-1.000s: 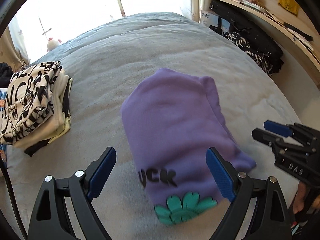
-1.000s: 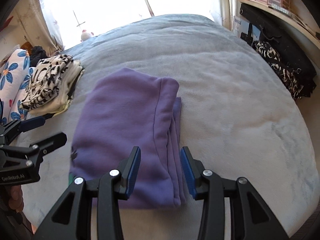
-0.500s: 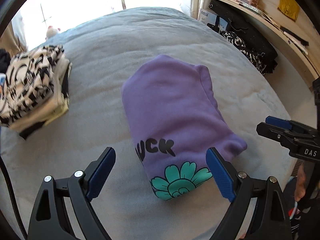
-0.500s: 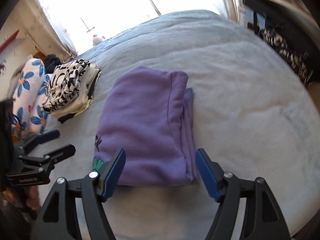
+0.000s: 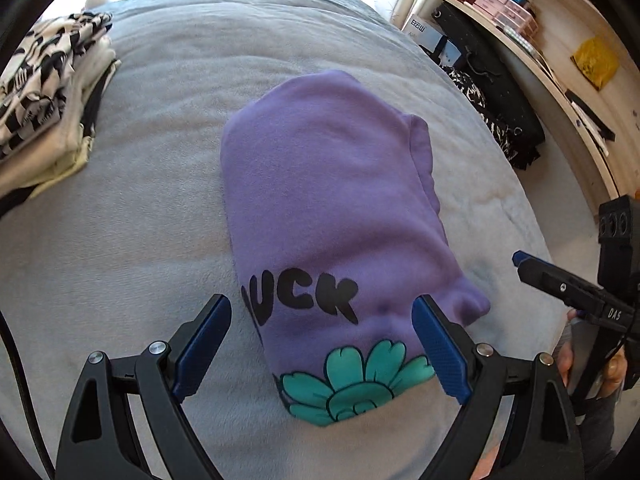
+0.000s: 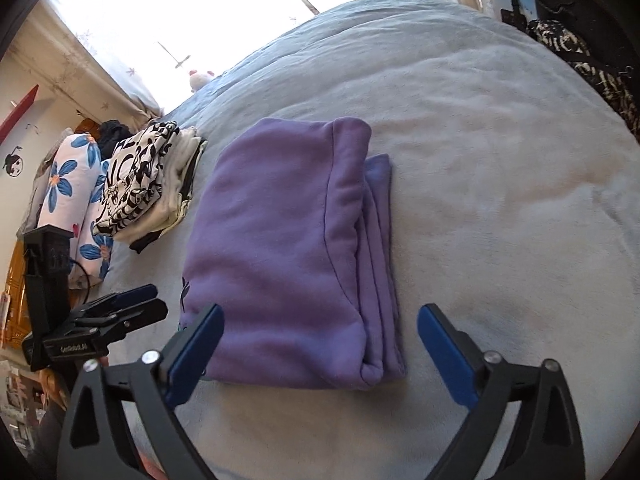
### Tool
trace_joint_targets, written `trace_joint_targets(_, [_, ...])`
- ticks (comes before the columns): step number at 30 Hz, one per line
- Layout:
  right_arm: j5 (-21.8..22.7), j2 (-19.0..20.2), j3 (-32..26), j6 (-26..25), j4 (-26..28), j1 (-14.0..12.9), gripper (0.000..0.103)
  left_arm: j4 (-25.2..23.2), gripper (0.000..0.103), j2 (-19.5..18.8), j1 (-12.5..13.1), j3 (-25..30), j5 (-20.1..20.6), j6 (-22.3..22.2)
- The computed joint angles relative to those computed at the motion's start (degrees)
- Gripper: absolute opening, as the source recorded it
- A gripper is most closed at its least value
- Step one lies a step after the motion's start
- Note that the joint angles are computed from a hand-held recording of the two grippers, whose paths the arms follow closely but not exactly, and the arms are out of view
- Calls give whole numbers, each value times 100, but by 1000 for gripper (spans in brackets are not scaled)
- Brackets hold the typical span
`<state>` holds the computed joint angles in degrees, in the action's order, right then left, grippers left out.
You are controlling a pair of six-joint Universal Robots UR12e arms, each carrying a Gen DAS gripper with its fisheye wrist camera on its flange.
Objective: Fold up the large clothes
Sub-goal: 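Press the folded hoodie bundle square with both open tools, then grasp the folded purple hoodie bundle with both tools from its sides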
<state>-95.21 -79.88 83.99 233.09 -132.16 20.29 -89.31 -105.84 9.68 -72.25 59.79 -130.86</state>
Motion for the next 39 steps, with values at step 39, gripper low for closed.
trace_joint_targets(39, [3412,646,591,-591,-1541,-1046,103,-569,103,-805,-171,243,-1052,-372])
